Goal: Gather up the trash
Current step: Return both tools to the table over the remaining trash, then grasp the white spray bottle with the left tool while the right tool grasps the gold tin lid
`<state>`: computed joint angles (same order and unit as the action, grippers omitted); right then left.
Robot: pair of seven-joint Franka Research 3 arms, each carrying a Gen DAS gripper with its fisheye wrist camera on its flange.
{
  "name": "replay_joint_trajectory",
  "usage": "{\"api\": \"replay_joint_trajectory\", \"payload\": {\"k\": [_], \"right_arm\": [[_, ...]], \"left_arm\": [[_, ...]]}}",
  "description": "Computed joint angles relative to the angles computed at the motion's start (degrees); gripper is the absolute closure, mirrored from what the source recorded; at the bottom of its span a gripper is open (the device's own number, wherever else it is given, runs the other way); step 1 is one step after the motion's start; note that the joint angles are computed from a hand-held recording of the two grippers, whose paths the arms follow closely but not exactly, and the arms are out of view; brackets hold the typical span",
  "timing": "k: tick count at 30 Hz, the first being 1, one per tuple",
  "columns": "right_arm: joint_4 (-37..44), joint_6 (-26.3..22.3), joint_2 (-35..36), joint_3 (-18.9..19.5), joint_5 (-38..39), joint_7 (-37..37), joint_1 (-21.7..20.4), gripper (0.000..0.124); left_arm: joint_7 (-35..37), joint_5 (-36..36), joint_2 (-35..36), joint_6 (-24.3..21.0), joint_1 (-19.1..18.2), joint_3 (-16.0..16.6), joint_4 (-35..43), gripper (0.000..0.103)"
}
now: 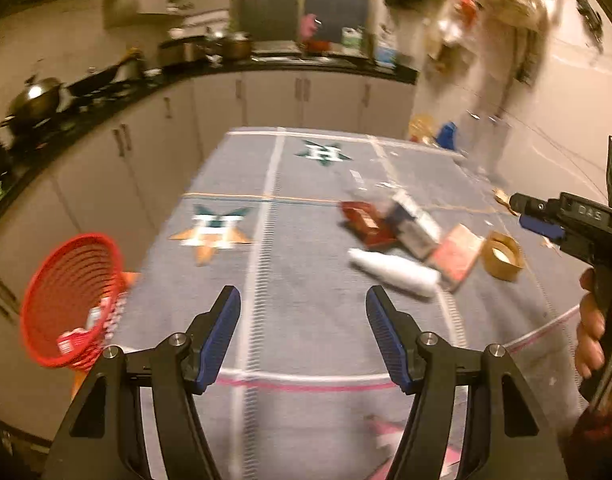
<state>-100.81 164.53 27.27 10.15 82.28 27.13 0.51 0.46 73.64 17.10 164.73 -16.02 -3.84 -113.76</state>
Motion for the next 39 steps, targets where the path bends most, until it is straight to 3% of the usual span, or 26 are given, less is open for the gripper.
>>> {"api": "replay_joint_trajectory", "payload": {"k": [3, 6, 9, 12, 14, 18, 20, 23, 24, 25, 30, 35, 39], "right_arm": [[1.8, 6.86, 3.24, -3.79, -8.19, 9.83, 2.36, 0.076], [3.48, 5.13, 5.98, -4.2, -11.81, 15.55, 0.24, 0.076], [4.06, 2.51, 7.0, -2.98, -13.42, 19.42, -2.67, 0.076], [3.52, 3.38, 6.28, 0.22, -12.38, 18.27, -5.3, 0.076], [2.69, 4.29, 5.63, 2.38, -9.91, 15.58, -7.13, 0.076], [2.68, 2.58, 5.52, 2.8, -7.72, 14.09, -8.17, 0.076], [2.59, 1.33, 5.38, 2.5, -7.12, 13.96, -8.32, 0.076], [2.7, 0.29, 5.42, 1.97, -5.81, 13.69, -8.25, 0.076], [2.6, 0.31, 5.39, 1.64, -5.67, 13.73, -8.09, 0.076], [2.86, 0.38, 5.65, 1.29, -5.78, 14.07, -7.81, 0.076], [3.55, -0.1, 6.72, -0.45, -10.39, 18.45, -6.37, 0.076], [3.85, -0.17, 7.81, -1.71, -18.89, 24.34, -4.6, 0.078], [3.8, 1.24, 8.63, -2.67, -27.24, 29.04, -2.77, 0.083]], "left_arm": [[9.86, -11.38, 4.08, 0.89, 1.63, -2.49, 3.96, 0.039], [17.4, -24.14, 8.41, -0.44, 3.83, -5.29, 8.38, 0.039], [27.31, -39.19, 14.41, -1.12, 9.42, -12.18, 13.77, 0.039], [29.43, -45.77, 18.84, -2.53, 9.34, -13.32, 18.48, 0.039], [29.55, -47.92, 21.1, -4.53, 7.32, -12.29, 21.84, 0.039], [30.05, -50.87, 24.79, -7.83, 2.84, -9.74, 27.93, 0.039], [29.14, -50.48, 25.9, -10.51, -0.9, -6.48, 30.78, 0.04], [27.86, -49.25, 27.83, -14.18, -5.42, -2.16, 34.88, 0.053], [27.76, -48.88, 28.31, -15.49, -6.24, -1.35, 35.93, 0.065], [27.06, -47.77, 28.48, -15.17, -7.2, -0.2, 36.05, 0.065], [30.58, -45.53, 27.89, -13.3, -7.05, -0.1, 34.64, 0.065], [35.31, -44.63, 24.2, -9.3, -4.99, -0.75, 27.84, 0.065], [38.71, -47.01, 25.07, -10.15, -2.78, -2.09, 28.05, 0.064]]}}
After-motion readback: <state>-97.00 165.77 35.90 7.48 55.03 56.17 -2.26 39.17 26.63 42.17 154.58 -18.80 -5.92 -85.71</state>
